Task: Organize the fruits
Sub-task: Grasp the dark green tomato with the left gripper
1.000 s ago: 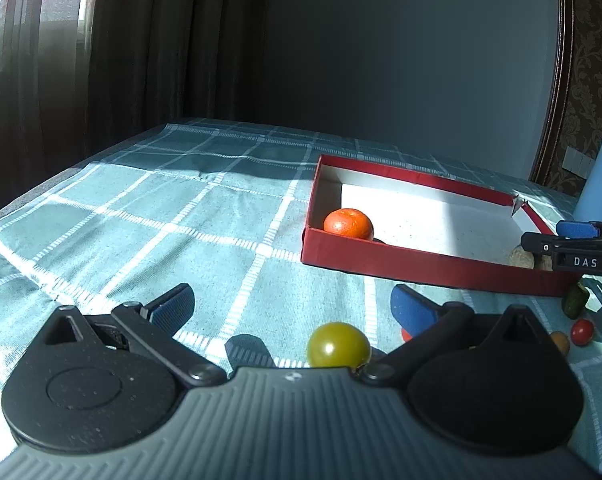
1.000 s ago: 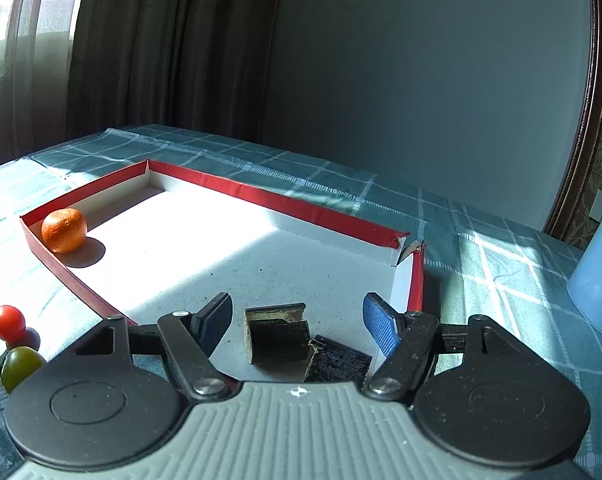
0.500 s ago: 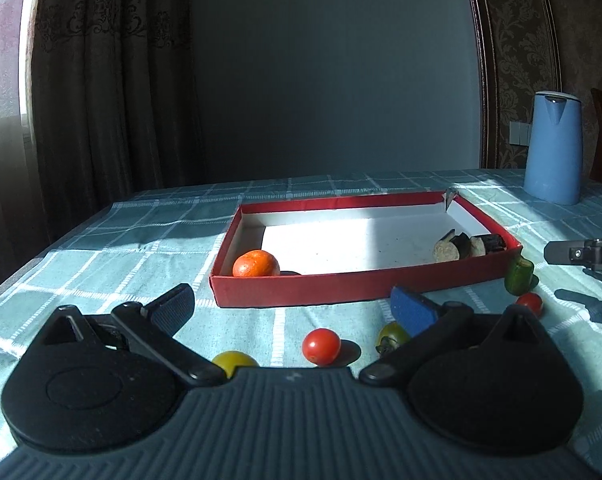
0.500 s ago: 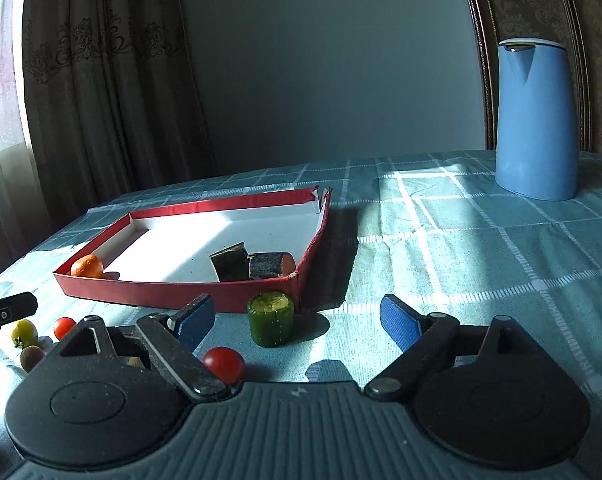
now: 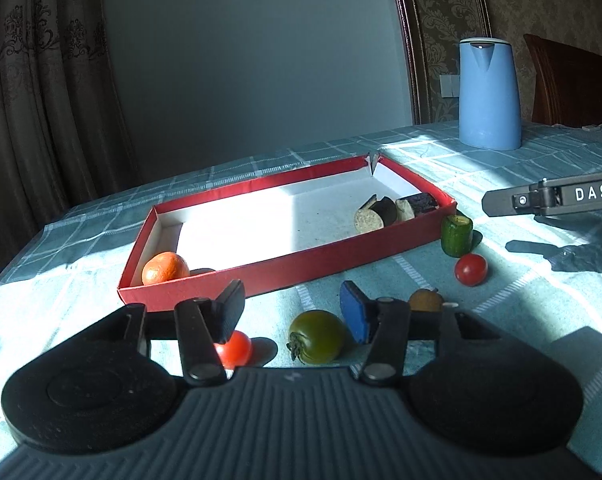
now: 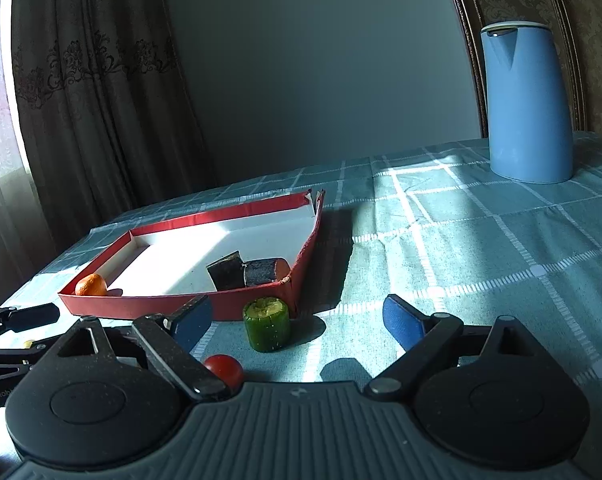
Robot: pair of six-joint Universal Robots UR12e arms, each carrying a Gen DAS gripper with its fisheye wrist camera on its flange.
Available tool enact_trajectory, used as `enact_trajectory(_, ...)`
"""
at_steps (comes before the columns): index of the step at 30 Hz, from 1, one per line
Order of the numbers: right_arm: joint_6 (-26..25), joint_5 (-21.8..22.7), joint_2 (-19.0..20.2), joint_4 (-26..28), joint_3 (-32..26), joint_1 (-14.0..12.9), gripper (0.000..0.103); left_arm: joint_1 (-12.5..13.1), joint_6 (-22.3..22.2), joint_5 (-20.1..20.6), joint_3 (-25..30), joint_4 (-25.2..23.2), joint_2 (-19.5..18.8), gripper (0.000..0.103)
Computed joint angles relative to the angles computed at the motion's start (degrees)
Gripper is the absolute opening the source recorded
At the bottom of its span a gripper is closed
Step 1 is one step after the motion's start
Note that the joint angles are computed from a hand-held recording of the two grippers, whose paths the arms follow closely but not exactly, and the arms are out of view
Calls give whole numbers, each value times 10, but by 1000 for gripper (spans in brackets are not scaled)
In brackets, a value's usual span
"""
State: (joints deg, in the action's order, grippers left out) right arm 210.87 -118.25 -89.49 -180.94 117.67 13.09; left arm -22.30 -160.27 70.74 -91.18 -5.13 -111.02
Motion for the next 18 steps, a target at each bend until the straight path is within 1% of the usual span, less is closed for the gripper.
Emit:
enact_trajectory(1, -1, 1, 0, 0, 0, 0, 93, 0, 5, -2, 4, -18, 0, 40)
enact_trajectory(2, -2, 2, 0, -1, 0, 0, 93, 0, 7, -1, 6, -29, -1, 37)
enact_trajectory(4, -1, 3, 0, -2, 1, -1, 93, 1, 14, -13, 9, -46, 0, 37)
enact_trajectory(10, 1, 4, 0, -4, 1, -1, 93, -1, 35, -24, 12, -72, 1, 39)
enact_trajectory(11, 2, 4, 0, -4, 1, -1, 93, 0, 35, -26, 15, -84, 1, 39)
enact_trajectory(12, 2, 4, 0, -4, 1, -1, 93, -2, 37, -18, 20, -105, 0, 38)
enact_trajectory(13, 1, 4, 0, -4, 1, -1, 93, -3, 37, -14, 25, -124, -1, 33)
enact_trajectory(14, 2, 4, 0, -4, 1, -1, 93, -2, 36, -15, 30, -139, -1, 32)
enact_trajectory(18, 7, 4, 0, -5, 2, -1, 93, 1, 24, -20, 27, -134, 0, 31)
